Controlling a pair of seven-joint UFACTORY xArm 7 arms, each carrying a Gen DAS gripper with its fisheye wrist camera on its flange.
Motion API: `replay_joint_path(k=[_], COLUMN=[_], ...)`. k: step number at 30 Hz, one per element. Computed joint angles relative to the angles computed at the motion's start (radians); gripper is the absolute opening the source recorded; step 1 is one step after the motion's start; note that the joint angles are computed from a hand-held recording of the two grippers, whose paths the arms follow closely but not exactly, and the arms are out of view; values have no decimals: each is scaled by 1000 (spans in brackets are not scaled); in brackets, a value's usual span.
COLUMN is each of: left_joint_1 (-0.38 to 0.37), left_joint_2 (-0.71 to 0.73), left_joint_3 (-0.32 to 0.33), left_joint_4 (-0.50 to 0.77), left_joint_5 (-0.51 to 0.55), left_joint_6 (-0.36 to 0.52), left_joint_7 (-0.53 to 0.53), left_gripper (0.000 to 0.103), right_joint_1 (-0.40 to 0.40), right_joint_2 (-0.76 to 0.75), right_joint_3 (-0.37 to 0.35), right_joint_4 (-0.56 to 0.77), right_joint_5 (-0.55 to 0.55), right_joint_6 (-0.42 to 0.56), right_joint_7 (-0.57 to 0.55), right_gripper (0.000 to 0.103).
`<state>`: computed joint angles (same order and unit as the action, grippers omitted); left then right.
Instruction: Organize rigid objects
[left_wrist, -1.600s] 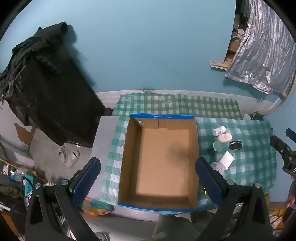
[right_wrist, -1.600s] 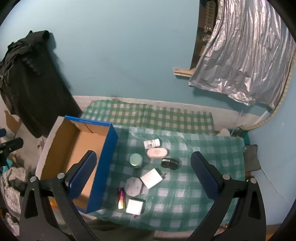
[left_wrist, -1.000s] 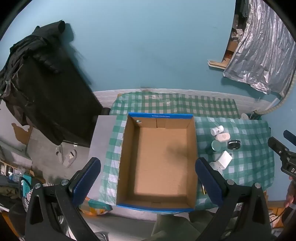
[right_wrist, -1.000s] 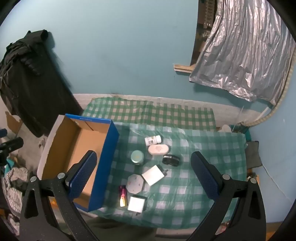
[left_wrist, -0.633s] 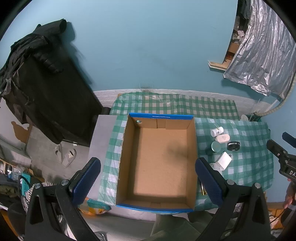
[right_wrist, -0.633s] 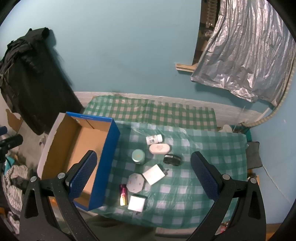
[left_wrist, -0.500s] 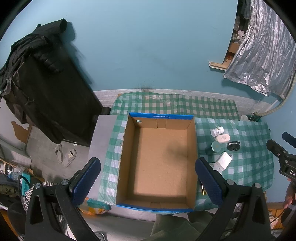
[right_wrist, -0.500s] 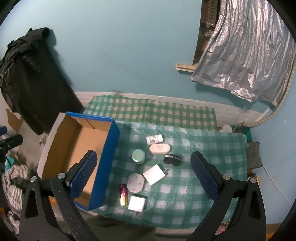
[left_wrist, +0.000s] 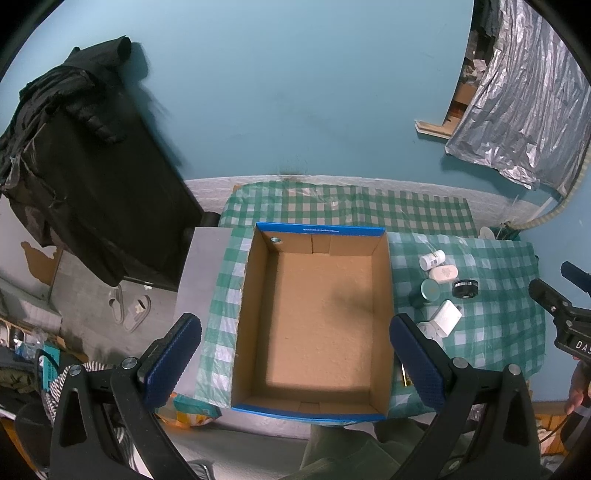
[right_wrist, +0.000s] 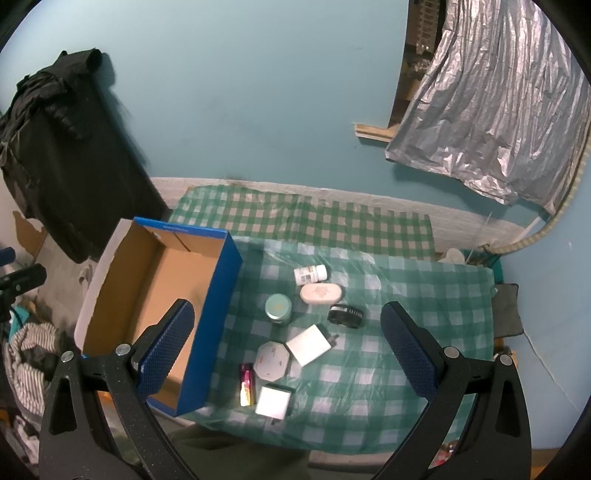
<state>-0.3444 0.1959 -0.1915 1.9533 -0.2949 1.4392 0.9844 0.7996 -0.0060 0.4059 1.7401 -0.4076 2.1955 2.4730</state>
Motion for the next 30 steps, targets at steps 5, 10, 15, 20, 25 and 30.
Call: replay_joint_path(k=[5, 10, 15, 20, 25, 30], left_joint_1=[-1, -2, -2, -2, -4, -4], left_joint_2=[-1, -4, 1, 1, 5, 5], left_joint_3=[-1, 0, 0, -1, -1, -1], left_joint_4=[-2, -6, 0, -2, -1, -4], left_joint_5=[1, 3, 5, 6, 8, 8], left_joint_6=[-1, -5, -2, -6, -10, -16], left_joint_7=[1, -4, -4, -3, -10, -7], left_gripper=[103, 103, 103, 103, 103, 103], right_joint_1=[-1, -4, -5, -8, -12, -15], right_joint_2=[0, -2, -5, -10, -13, -16], right_joint_3=[0, -2, -1, 0, 3, 5], right_joint_4=[-1, -5, -7, -14, -17, -19], right_joint_5=[0, 5, 5, 7, 8, 10], right_joint_6=[-2, -9, -8, -13, -14, -16], right_joint_7=[0, 1, -1, -3, -4, -5], right_gripper=[101, 101, 101, 101, 101, 101])
